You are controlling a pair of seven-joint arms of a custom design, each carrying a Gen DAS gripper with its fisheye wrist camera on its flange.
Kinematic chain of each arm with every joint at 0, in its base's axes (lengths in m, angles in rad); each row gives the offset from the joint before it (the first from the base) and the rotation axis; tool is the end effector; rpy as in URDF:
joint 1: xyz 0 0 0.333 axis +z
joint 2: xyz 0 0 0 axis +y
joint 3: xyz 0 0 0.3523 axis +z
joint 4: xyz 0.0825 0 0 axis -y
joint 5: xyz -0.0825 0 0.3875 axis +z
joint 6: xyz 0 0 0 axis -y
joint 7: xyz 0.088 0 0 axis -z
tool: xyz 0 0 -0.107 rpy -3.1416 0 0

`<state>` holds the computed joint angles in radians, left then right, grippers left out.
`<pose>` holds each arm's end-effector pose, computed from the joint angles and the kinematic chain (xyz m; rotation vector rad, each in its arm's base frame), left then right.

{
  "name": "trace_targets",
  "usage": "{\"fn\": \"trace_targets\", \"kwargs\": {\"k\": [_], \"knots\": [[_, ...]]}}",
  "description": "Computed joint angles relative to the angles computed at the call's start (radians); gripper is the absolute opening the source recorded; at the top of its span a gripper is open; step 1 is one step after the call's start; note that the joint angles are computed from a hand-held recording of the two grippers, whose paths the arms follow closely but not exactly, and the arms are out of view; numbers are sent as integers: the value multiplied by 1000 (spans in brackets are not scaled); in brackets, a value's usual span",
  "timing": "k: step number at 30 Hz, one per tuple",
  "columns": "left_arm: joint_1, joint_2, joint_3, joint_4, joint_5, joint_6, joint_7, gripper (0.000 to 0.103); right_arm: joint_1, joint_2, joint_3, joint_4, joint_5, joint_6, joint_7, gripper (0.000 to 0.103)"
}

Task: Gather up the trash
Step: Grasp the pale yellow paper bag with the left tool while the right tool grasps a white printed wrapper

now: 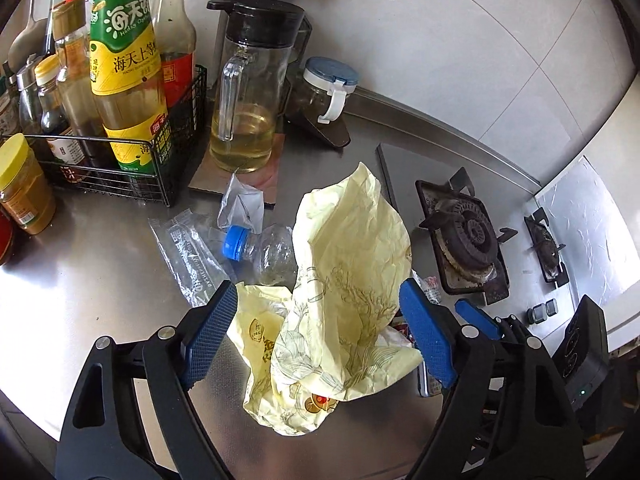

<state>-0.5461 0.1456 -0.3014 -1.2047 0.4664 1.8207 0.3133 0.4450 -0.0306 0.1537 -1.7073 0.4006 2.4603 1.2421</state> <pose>0.4506 -0.4221 0.7899 -2.2977 1.4938 -0.7991 0.4979 0.3414 0.7148 -2.0972 0.9498 -0.2254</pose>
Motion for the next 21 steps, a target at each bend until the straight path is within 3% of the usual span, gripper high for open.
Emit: {"fn": "trace_targets", "kwargs": {"k": [3, 6, 8, 12, 14, 21], "knots": [[19, 9, 5, -13, -51, 21, 19, 66, -2, 20, -2, 22, -11, -29, 22, 69], [26, 15, 5, -23, -72, 29, 37, 35, -8, 28, -7, 31, 19, -52, 27, 66], [25, 11, 5, -33, -72, 31, 40, 13, -10, 30, -7, 34, 19, -58, 26, 52], [25, 5, 3, -39, -71, 39, 50, 7, -15, 32, -10, 40, 26, -67, 37, 41], [17, 10, 1, -22, -51, 27, 55, 4, -16, 30, -9, 39, 16, -61, 43, 23], [-24, 37, 4, 60, 22, -29, 48, 1, -15, 8, -7, 33, -19, -28, 44, 19]]}}
